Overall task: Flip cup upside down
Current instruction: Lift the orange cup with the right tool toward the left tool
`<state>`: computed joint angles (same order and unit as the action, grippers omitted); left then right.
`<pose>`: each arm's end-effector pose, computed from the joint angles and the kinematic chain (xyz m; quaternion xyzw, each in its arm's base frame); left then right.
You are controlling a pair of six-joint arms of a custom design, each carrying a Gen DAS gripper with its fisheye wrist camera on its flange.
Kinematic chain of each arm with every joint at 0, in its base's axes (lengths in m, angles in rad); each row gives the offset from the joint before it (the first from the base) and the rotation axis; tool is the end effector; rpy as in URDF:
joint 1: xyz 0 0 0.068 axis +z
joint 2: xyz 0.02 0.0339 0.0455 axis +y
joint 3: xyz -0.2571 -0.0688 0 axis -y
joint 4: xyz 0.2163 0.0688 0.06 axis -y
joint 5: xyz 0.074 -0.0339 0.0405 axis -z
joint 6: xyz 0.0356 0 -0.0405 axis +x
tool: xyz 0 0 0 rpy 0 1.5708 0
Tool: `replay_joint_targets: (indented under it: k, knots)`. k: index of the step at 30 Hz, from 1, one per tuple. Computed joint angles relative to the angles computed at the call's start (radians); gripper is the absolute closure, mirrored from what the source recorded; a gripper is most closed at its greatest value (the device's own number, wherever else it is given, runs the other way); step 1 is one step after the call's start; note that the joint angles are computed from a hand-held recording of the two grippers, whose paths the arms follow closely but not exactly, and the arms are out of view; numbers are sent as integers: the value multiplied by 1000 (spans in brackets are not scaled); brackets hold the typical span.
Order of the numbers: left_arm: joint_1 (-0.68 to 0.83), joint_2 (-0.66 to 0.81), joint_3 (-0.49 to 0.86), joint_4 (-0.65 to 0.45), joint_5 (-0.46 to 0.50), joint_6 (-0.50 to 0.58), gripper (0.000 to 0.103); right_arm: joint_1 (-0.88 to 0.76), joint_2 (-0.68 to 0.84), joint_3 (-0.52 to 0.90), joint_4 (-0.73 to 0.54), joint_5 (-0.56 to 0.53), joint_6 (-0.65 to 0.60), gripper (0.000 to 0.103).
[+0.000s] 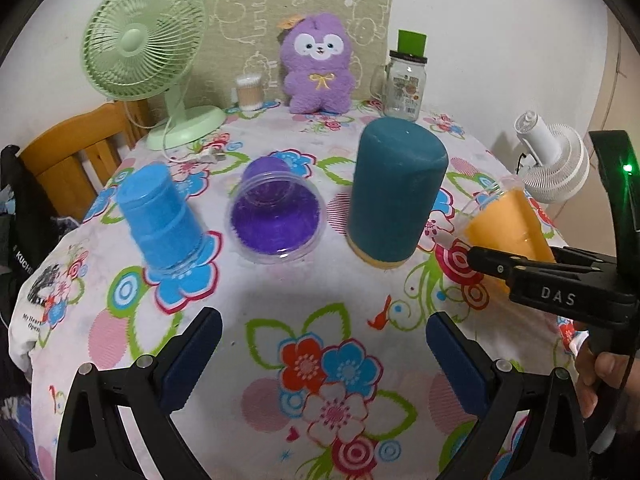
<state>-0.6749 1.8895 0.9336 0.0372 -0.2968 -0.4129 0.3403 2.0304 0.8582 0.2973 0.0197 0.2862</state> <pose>0.2719 -0.2043 0.1297 0.0754 0.9351 -0.0441 0.3435 0.3241 0.1140 0.0838 -0.0221 0.9398 0.0963 0.3272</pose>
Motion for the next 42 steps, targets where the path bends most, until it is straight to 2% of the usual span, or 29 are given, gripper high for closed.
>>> replay_joint_targets:
  k: [5, 11, 23, 34, 38, 42]
  knots:
    - [-5, -100, -114, 23, -13, -19, 0, 115, -101, -62, -8, 93, 18, 41]
    - [-20, -245, -286, 47, -38, -59, 0, 280, -152, -90, -21, 182, 81, 40]
    - [-40, -503, -588, 38, -102, -178, 0, 518, 14, 39, -79, 246, 265, 40]
    - [-41, -608, -690, 11, -131, -221, 0, 589, 133, 166, -163, 253, 326, 39]
    - [-44, -609, -688, 4, -136, -229, 0, 584, 130, 180, -191, 254, 322, 29]
    - [-40, -613, -680, 1, -134, -225, 0, 570, 90, 130, -153, 246, 318, 19]
